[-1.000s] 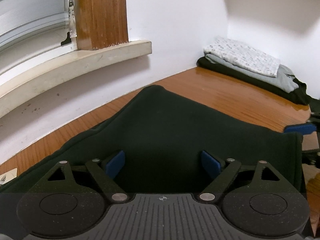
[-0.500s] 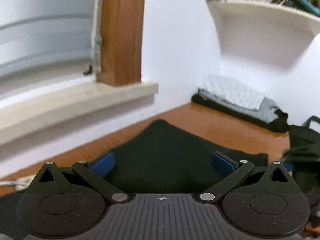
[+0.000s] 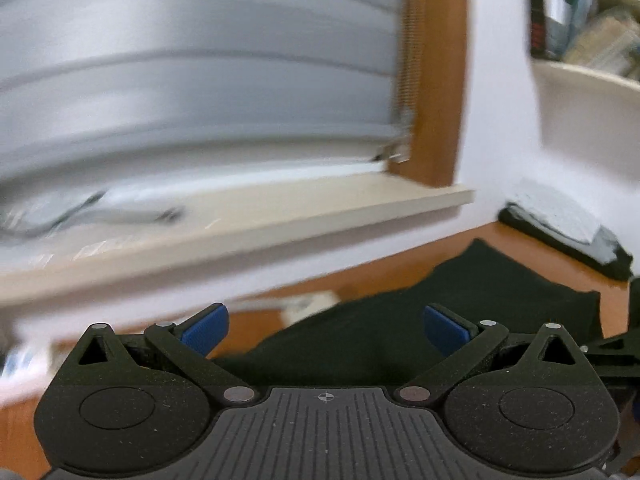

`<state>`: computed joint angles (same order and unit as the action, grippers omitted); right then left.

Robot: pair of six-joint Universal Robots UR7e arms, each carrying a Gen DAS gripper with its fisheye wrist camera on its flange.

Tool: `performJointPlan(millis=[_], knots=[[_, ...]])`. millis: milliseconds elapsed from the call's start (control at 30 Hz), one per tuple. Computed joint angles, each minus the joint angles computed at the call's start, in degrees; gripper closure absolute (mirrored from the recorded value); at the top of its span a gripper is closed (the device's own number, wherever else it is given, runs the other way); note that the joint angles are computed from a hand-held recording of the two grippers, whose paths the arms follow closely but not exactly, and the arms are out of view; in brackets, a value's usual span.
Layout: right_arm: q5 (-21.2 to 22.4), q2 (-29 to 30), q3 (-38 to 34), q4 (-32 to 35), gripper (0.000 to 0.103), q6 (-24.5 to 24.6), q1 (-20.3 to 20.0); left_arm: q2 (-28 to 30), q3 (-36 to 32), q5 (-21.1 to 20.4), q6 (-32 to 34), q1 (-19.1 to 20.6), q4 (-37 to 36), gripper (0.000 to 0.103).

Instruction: Fold clothes

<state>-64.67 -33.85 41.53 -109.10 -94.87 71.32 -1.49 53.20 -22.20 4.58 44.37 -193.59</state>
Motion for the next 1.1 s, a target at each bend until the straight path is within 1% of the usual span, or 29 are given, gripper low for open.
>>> performJointPlan(millis=[33,100,133,200,233,300,367,467,533,633,733,800,900,1000,1033,1100], knots=[[-0.44,-0.53,1.64,-0.26,0.049,-0.63,0.35,-1.7,3.49,1.03,-1.81,-0.03,-0.44,0.004],[-1.09,-1.27,4.21,-0.43,0.041,-1.59,1.02,-4.13,8.58,2.95,-4.24,0.06,-0.95,0.008],[-1.41,-1.57,5.38,-0.47,0.039,-2.05,1.35,-5.32,11.05,3.88,-5.61,0.12,-0.99,0.011],[-1.98,-2.18,7.47,-0.76,0.032,-3.48,1.87,-7.0,14.87,4.24,-8.25,0.27,-2.29,0.015],[-2.38,-2.42,8.2,-0.8,0.031,-4.34,2.11,-7.48,16.18,3.96,-9.42,0.37,-3.23,0.015],[-3.09,-3.21,10.69,-2.61,0.03,-6.39,2.53,-8.74,18.97,2.43,-11.5,0.68,-4.88,0.015],[-3.7,-3.92,12.95,-4.57,0.029,-8.24,2.91,-9.54,20.42,0.5,-12.55,1.32,-5.7,0.014],[-4.72,-5.11,16.07,-7.16,0.023,-10.34,3.34,-10.03,21.5,-1.19,-14.84,2.18,-5.37,0.012],[-5.33,-6.15,18.8,-10.19,0.023,-12.46,3.46,-10.23,22.1,-2.27,-16.87,2.77,-5.01,0.011],[-5.47,-7.64,23.48,-16.41,0.023,-16.99,3.13,-10.64,23.67,-4.52,-19.66,3.45,-5.73,0.011],[-5.56,-7.67,25.14,-19.64,0.022,-19.6,3.16,-11.23,25.22,-7.54,-22.6,4.48,-7.3,0.01],[-5.24,-7.27,25.63,-21.52,0.021,-20.55,3.2,-11.74,26.34,-10.22,-24.03,5.18,-9.03,0.01],[-5.62,-6.5,24.62,-21.31,0.021,-20.15,3.59,-12.42,27.95,-14.31,-25.03,6.0,-12.38,0.01],[-5.93,-5.84,23.99,-21.43,0.021,-20.25,3.82,-12.11,28.3,-15.86,-24.78,6.12,-17.36,0.01],[-6.02,-5.71,23.94,-21.51,0.02,-20.34,3.83,-12.05,28.28,-16.09,-24.99,6.09,-18.03,0.008],[-6.15,-5.57,24.24,-22.25,0.02,-20.69,3.82,-12.21,28.18,-16.36,-25.2,6.08,-16.82,0.005]])
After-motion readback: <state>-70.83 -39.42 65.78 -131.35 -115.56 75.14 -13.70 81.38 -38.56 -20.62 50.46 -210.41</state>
